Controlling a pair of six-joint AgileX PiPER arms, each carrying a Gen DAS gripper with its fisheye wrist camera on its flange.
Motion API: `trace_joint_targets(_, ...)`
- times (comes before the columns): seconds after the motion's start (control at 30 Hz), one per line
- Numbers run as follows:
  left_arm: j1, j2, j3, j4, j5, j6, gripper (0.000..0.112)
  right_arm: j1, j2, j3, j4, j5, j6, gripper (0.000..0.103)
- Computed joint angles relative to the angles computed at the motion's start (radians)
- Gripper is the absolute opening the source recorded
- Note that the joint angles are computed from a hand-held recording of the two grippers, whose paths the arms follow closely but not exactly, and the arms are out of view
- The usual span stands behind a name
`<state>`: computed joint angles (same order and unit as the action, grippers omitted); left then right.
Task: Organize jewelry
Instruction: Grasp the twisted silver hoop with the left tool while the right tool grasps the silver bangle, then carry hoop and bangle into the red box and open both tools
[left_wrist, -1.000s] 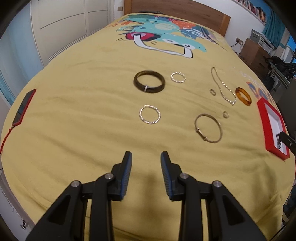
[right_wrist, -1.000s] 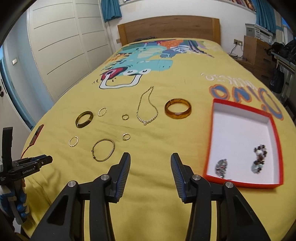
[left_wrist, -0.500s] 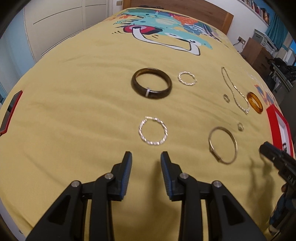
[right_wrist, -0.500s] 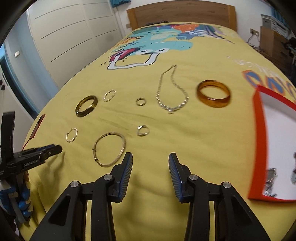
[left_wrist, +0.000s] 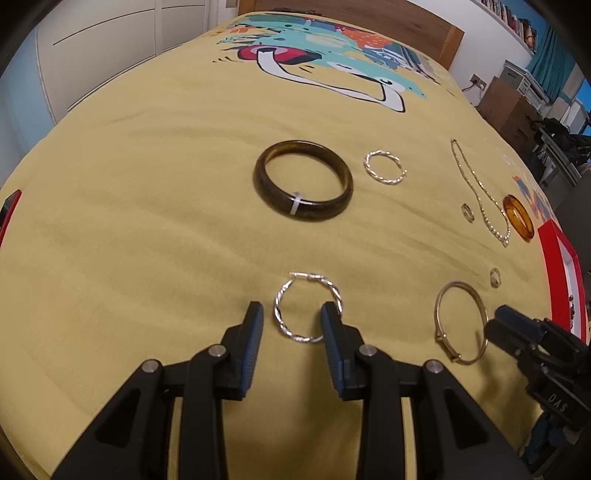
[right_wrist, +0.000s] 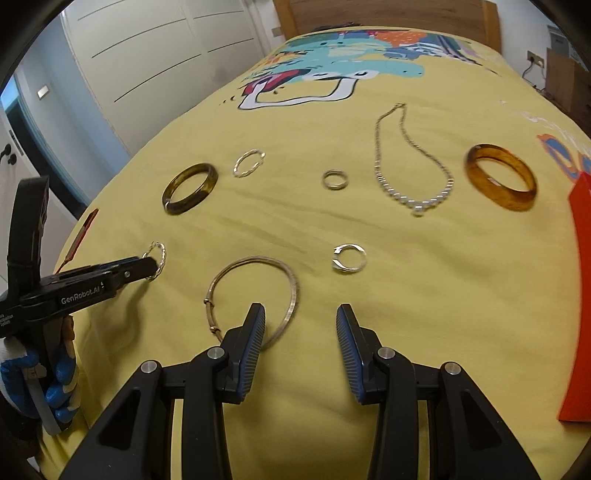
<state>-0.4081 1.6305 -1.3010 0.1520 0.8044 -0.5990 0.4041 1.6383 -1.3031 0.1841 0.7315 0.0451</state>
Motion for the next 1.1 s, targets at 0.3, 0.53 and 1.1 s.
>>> trace_joint_targets(0.3, 0.04, 0.003, 0.025, -0.058, -0.046, 0.04, 0.031, 0.03, 0.089, -0.069, -0.059, 0.013, 0.043, 0.026)
trace_joint_targets(0.53, 0.014, 0.056, -0.015, 0.015, -0.034, -0.003, 0.027, 0.044, 0.142, -0.109, -0.09, -0.001, 0.049, 0.02)
trace_joint_targets(1.1, -0.107, -0.045, -0.012, 0.206, 0.097, -0.135, 0.005, 0.079, -0.047, -0.022, -0.196, -0.002, 0.144, 0.005)
